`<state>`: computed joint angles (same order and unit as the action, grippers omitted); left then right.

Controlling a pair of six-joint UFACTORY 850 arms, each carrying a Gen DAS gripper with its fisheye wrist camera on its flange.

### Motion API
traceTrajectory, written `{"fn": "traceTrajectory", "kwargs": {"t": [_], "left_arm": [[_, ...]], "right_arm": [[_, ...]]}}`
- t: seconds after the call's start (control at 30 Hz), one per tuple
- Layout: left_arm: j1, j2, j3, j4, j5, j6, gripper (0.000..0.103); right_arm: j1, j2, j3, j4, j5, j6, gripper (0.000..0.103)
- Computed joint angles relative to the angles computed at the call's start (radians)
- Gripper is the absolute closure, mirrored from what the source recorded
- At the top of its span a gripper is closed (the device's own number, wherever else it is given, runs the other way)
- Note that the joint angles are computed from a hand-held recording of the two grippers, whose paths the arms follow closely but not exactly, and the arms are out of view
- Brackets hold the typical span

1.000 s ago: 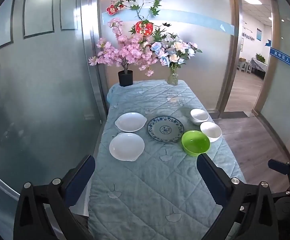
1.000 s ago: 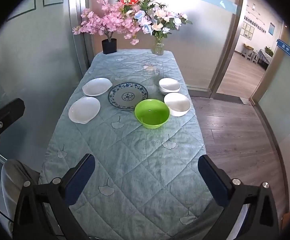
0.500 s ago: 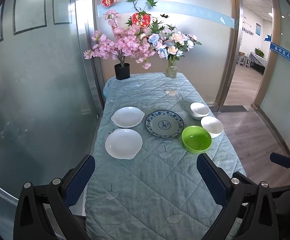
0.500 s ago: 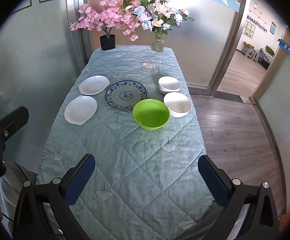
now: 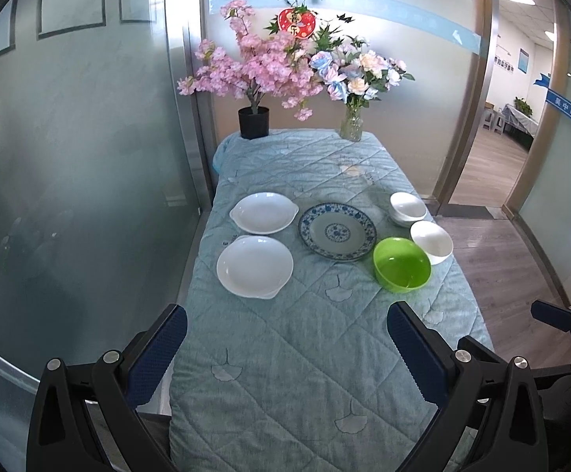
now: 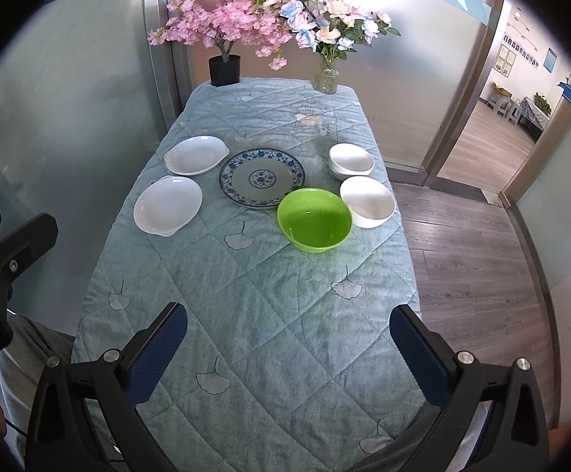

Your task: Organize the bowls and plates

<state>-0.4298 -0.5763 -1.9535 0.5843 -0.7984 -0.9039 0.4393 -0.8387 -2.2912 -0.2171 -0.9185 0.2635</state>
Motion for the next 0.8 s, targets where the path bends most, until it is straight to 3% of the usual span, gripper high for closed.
{"fn": "traceTrajectory", "kwargs": {"t": [0.8], "left_arm": [[-0.011, -0.110, -0.147, -0.069, -0.060, 0.084, 0.001]], "right_arm": [[-0.020, 0.006, 0.027, -0.004, 0.016, 0.021, 0.001]]}}
